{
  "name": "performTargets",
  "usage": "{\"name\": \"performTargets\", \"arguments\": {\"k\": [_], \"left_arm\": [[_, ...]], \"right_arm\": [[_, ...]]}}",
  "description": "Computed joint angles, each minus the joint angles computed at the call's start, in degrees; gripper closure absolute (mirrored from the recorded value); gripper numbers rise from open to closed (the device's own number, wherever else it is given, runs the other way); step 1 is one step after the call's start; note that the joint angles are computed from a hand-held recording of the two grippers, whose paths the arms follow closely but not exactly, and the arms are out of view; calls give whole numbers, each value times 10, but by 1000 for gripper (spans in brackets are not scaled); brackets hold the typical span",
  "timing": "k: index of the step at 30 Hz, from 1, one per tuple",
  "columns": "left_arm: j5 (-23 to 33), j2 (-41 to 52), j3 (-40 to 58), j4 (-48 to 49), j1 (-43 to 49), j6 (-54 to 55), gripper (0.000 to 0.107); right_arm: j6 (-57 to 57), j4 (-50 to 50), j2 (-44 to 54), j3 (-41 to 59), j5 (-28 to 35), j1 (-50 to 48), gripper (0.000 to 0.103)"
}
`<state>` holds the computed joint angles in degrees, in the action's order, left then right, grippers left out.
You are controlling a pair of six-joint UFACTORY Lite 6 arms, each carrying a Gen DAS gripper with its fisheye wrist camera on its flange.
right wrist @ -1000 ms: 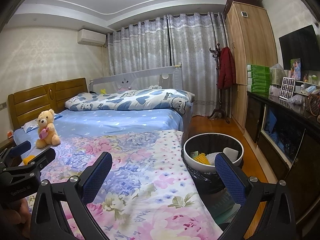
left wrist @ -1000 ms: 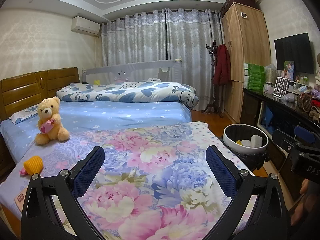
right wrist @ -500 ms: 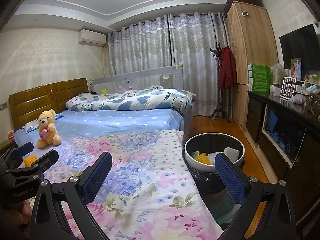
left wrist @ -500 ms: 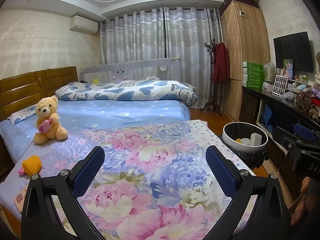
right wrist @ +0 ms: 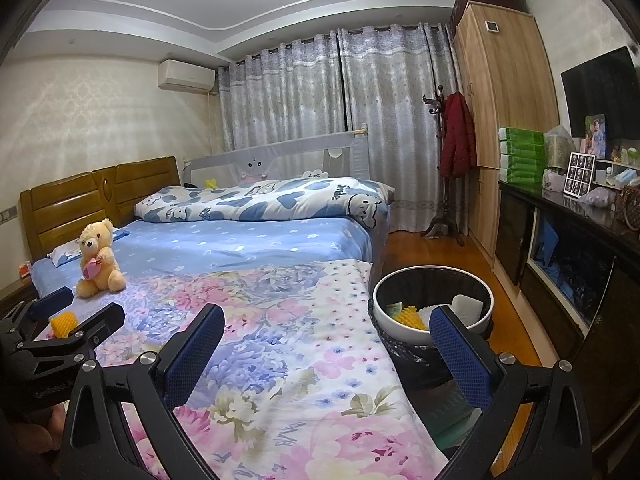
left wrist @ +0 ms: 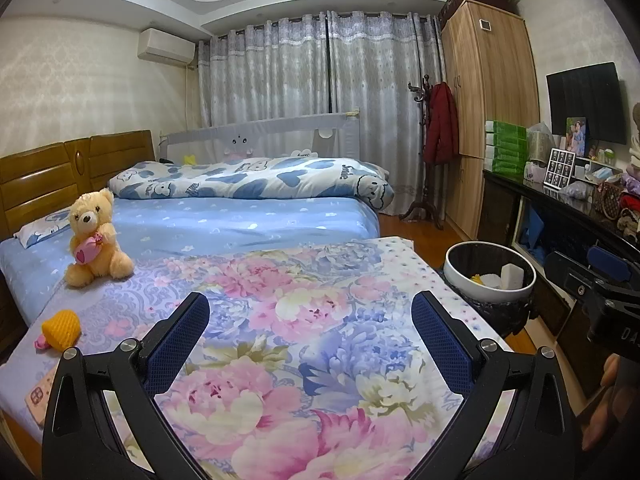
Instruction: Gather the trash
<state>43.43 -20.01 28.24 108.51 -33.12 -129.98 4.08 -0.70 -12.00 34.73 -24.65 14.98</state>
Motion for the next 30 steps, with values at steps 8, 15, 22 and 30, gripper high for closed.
{"name": "performTargets", "arguments": {"k": [8,15,22,30], "left_arm": [[-21,6,2,22,23,-10,4],[-33,12,6,30,35,-13,4],[-51,26,16,45,53,-20,4],[-81,53,28,78,86,-49,4]], "right_arm": [[1,1,3,1,-1,2,0],[-3,9,8,3,-3,7,0],[-13,32,34,8,-16,22,0],[-1,32,76,34,-10,28,0]]}}
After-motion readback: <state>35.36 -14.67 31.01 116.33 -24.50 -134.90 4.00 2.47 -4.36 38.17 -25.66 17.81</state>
